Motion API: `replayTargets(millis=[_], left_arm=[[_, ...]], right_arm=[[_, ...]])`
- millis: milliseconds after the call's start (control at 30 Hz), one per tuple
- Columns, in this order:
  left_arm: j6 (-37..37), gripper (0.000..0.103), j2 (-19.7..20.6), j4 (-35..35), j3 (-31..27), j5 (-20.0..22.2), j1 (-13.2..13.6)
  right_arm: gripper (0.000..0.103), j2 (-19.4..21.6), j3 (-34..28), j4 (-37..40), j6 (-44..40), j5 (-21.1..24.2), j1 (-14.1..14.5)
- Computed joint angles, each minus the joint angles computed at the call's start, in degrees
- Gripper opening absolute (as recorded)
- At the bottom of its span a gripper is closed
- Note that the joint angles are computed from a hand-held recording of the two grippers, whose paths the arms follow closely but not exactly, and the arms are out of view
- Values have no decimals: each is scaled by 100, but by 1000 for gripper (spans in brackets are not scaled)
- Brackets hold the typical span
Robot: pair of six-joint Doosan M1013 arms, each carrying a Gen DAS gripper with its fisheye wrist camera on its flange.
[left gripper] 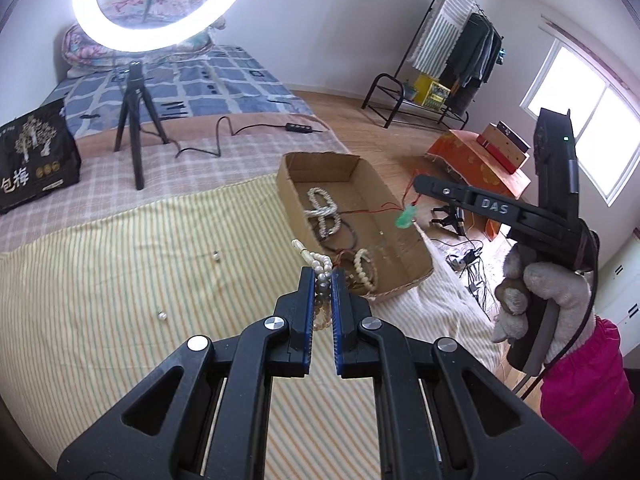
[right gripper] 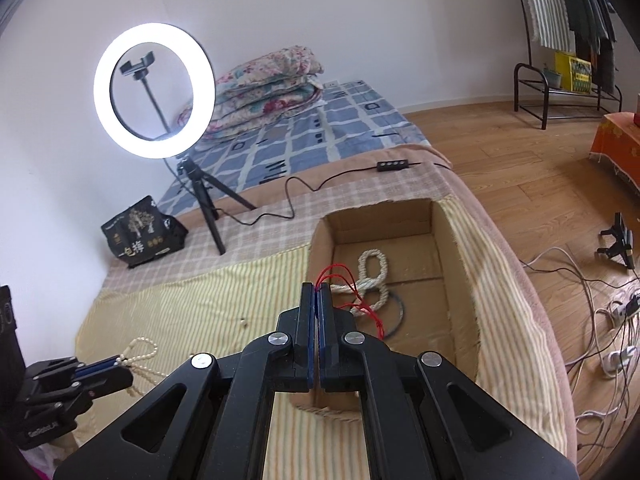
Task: Organize jewelry
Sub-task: 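Carry the pearl strand in the left tool and red string in the right tool over the box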
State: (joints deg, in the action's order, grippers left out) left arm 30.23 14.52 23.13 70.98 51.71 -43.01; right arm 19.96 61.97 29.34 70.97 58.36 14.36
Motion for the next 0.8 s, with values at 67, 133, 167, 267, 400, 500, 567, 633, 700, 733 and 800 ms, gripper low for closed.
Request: replayTargets(millis=[67,133,167,267,400,500,567,633,700,733,800], left_arm=[[104,6,97,-45,-129,-42,5],[221,6,194,-106,-251,-85,11],[280,6,238,-139,-303,-101,16],[419,6,390,-239,-482,-136,34],[566,6,577,-378,-699,-145,53],[680,6,719,-456,-855,-104,55],[725,6,791,-518,-929,-71,42],[781,6,874,-569,-1010,-12,41],[847,6,953,-607,-1093,56,39],[867,6,985,-615,-1121,77,42],[902,6,1057,-614,-1201,127,42]], right_arm=[[0,67,-87,-88,43,12,-12],[0,159,-188,-187,128,27,-22],[0,192,-223,-216,157,39,-31],[0,300,-335,-290,232,72,-62],[0,435,-490,-334,300,130,-92],[0,509,-570,-362,316,151,-107],[0,565,-635,-381,312,175,-110],[0,619,-688,-402,300,183,-119],[0,679,-750,-407,294,203,-128],[0,709,-776,-389,291,205,-137],[0,763,-823,-334,290,217,-155]])
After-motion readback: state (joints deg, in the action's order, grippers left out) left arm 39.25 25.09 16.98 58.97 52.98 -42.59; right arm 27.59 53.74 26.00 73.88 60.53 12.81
